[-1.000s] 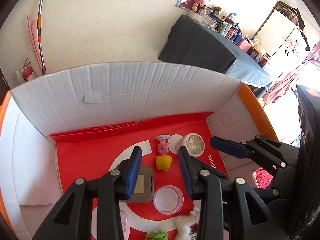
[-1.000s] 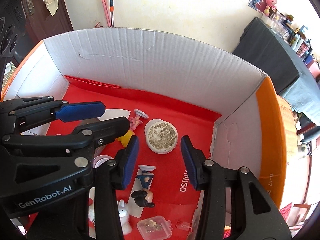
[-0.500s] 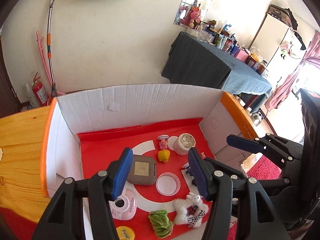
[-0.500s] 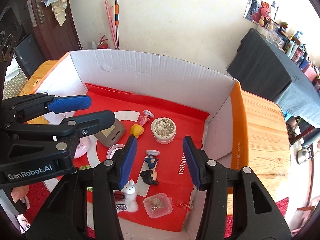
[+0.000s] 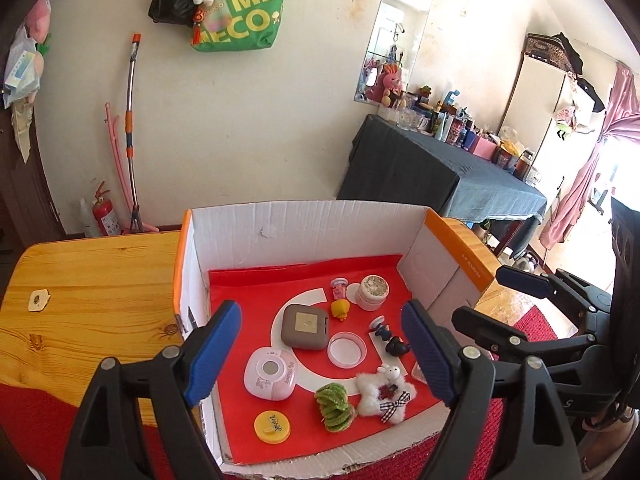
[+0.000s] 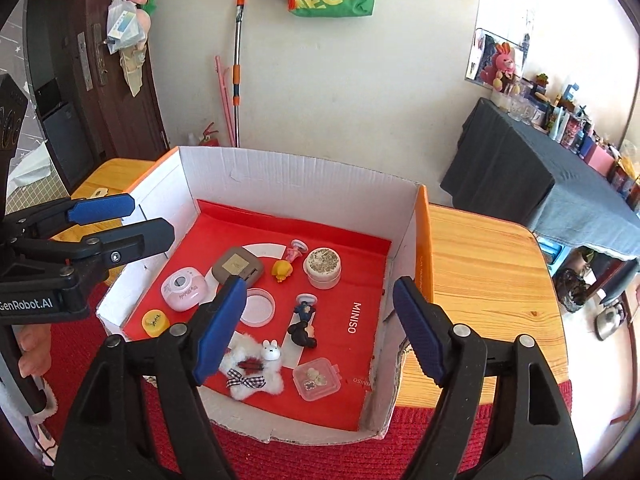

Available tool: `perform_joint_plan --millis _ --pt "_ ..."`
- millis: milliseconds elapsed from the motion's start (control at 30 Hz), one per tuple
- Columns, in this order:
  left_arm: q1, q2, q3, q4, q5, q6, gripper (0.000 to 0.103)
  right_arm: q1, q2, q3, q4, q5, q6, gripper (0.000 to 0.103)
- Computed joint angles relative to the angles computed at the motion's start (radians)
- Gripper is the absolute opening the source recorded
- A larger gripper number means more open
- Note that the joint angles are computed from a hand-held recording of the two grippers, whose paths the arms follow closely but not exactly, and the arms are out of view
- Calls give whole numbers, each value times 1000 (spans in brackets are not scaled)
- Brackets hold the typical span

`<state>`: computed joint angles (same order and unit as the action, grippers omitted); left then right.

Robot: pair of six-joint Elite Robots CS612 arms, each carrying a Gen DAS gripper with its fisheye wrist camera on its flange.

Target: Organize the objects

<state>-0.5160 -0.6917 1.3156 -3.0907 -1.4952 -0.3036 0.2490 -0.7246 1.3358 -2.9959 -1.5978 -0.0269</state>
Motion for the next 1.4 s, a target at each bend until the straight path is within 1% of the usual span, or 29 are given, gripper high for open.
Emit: perform_joint_plan --millis 67,133,233,300,367,533,633,733,867,967,1033,1100,1233,1333,1400 --pt "-6 -8 25 -31 24 3 89 -1 -3 24 -47 -1 11 82" --pt "-12 -13 48 -63 44 -3 91 -1 -4 43 -88 -5 22 83" --pt "-20 -20 79 -104 80 -10 97 -2 -1 65 -146 2 38 85" --pt "-26 -23 98 -124 106 -12 98 -1 3 77 -182 -1 38 87" --pt "-32 -23 111 -138 134 -15 100 1 7 87 -213 -10 38 92" --pt "-50 -10 133 -190 219 7 103 2 21 101 -264 -19 45 94" --pt "-55 3 133 -198 251 11 103 1 38 98 -289 -23 59 97" --pt "-52 15 134 -206 247 -2 103 1 52 93 -294 -30 85 98" --pt "-50 31 131 -217 253 -10 103 4 69 81 -291 -54 92 98" --pt "-50 40 129 -223 252 -15 103 9 80 73 -294 -79 80 98" --pt "-50 45 126 -220 250 -18 103 9 84 71 -297 -82 78 98" --pt "-53 49 123 -215 263 -11 103 10 87 68 -293 -91 79 98" --pt "-54 52 118 -209 271 -13 103 18 97 62 -297 -122 49 98" --pt "-50 53 111 -177 262 -29 103 18 100 57 -277 -119 47 98" --pt "-49 53 106 -149 260 -38 103 16 99 59 -285 -115 51 98"
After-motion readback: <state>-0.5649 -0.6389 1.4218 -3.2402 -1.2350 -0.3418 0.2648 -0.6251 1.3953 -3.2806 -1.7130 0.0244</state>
